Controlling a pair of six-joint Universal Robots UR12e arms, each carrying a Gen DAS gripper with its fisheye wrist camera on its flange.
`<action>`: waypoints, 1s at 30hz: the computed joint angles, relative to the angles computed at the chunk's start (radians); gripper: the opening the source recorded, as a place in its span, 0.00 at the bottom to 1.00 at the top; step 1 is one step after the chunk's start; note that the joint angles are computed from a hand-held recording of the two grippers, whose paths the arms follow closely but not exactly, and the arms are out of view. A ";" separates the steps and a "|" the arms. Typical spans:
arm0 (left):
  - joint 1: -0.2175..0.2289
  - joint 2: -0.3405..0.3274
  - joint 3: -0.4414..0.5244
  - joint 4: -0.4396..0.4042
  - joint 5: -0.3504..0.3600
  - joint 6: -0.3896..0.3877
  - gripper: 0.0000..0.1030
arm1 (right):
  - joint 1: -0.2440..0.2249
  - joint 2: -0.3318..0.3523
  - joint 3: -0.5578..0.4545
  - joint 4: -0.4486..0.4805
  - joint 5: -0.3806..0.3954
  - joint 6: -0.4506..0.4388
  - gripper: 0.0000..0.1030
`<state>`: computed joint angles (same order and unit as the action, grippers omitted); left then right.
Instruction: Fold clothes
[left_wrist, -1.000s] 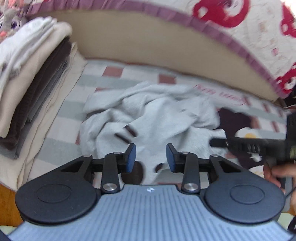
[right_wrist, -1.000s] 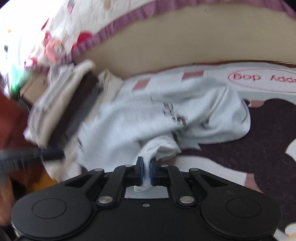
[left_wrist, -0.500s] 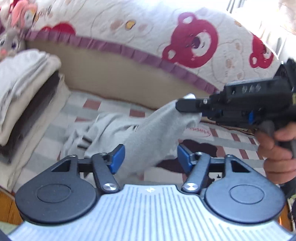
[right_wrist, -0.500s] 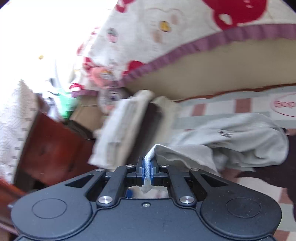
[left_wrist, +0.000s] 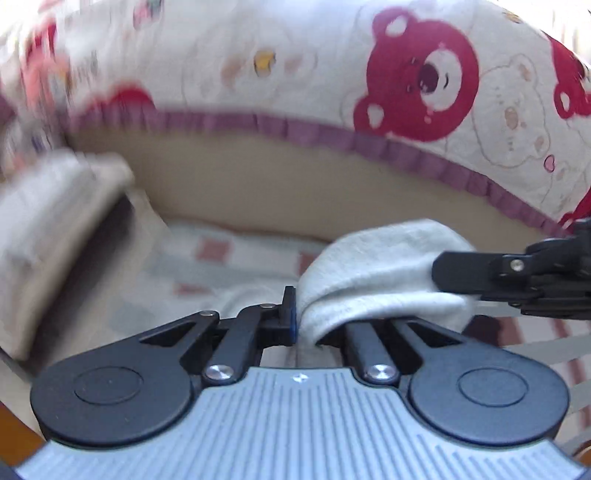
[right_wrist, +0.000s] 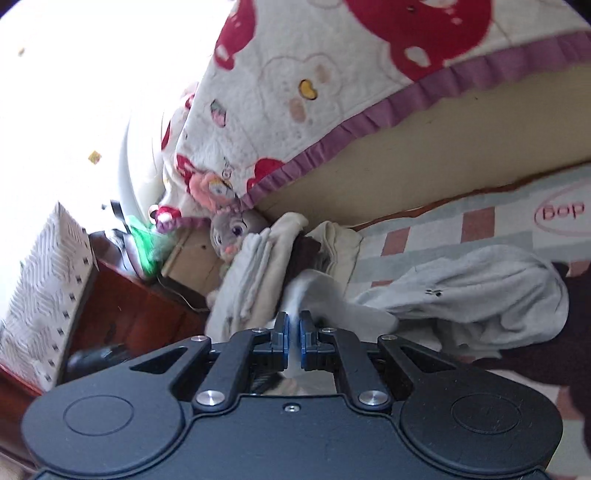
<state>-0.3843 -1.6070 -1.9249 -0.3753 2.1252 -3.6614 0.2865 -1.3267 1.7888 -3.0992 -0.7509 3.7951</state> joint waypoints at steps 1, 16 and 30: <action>0.000 0.015 -0.012 0.003 0.017 -0.002 0.04 | 0.000 0.002 0.003 -0.013 -0.008 0.020 0.11; 0.199 0.212 -0.266 0.280 -0.257 0.043 0.04 | 0.101 0.011 -0.010 0.313 -0.449 -0.620 0.61; 0.331 0.243 -0.450 0.479 -0.373 0.042 0.04 | 0.214 0.130 -0.055 0.356 -0.704 -1.000 0.69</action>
<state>-0.0538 -1.3636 -2.3747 0.1035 1.7520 -3.6189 0.5002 -1.1964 1.7341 -2.7428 -1.4546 2.7953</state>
